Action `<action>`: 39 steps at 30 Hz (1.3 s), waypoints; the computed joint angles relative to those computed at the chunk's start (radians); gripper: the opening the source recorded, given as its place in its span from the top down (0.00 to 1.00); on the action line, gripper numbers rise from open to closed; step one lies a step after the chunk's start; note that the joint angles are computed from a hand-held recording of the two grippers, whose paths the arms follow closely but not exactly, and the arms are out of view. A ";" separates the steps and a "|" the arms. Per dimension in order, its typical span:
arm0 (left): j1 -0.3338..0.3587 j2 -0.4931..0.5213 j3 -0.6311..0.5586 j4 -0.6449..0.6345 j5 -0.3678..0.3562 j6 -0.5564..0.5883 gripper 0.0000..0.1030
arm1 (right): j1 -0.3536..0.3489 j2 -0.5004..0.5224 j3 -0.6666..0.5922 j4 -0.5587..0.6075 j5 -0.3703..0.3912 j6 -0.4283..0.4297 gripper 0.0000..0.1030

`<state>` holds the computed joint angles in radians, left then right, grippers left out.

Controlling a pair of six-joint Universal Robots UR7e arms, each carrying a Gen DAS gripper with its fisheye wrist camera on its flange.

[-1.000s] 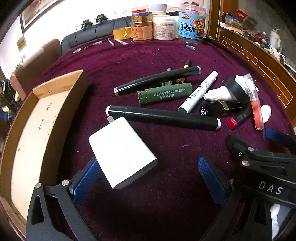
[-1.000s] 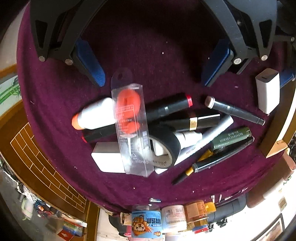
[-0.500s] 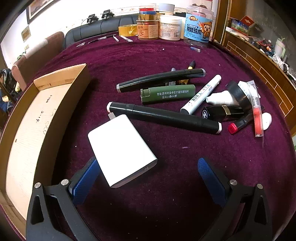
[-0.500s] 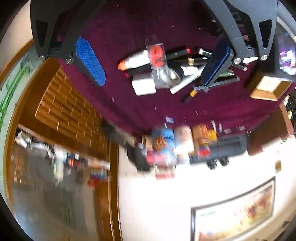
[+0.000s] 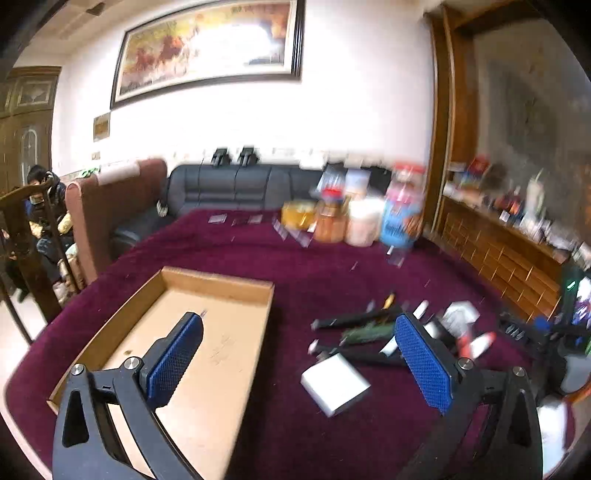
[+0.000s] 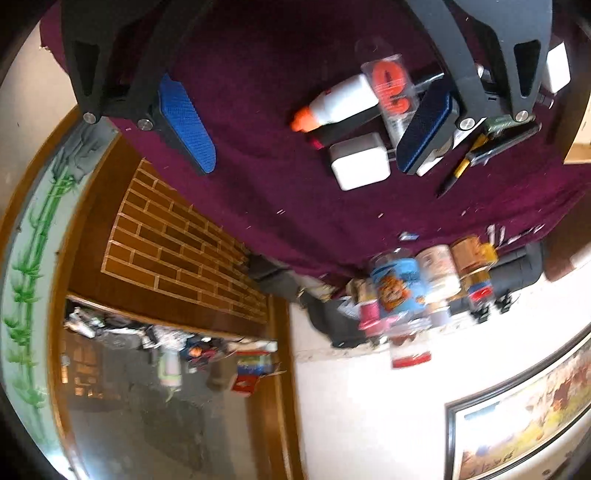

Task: Organize rigid objects
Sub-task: 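Move the left tool onto the white rectangular block and close on it, then lift the white block with the left tool while the right tool grasps the red-item package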

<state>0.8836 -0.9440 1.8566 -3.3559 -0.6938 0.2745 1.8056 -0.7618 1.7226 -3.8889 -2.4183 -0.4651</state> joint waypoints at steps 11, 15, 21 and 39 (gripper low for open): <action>0.051 0.071 -0.124 0.549 -0.019 -0.308 0.01 | -0.011 -0.014 0.014 0.087 0.029 0.044 0.04; 0.073 0.121 -0.202 0.716 -0.024 -0.411 0.02 | -0.017 -0.023 0.021 0.115 0.038 0.075 0.04; 0.085 0.128 -0.216 0.743 -0.045 -0.389 0.47 | -0.027 -0.039 0.033 0.152 0.051 0.130 0.04; 0.090 0.128 -0.212 0.690 -0.073 -0.322 0.61 | -0.053 -0.076 0.053 0.236 0.087 0.252 0.04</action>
<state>0.9733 -0.8161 1.6445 -2.6662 -0.7671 -0.0479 1.7521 -0.8378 1.7761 -3.6528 -2.3311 -0.2131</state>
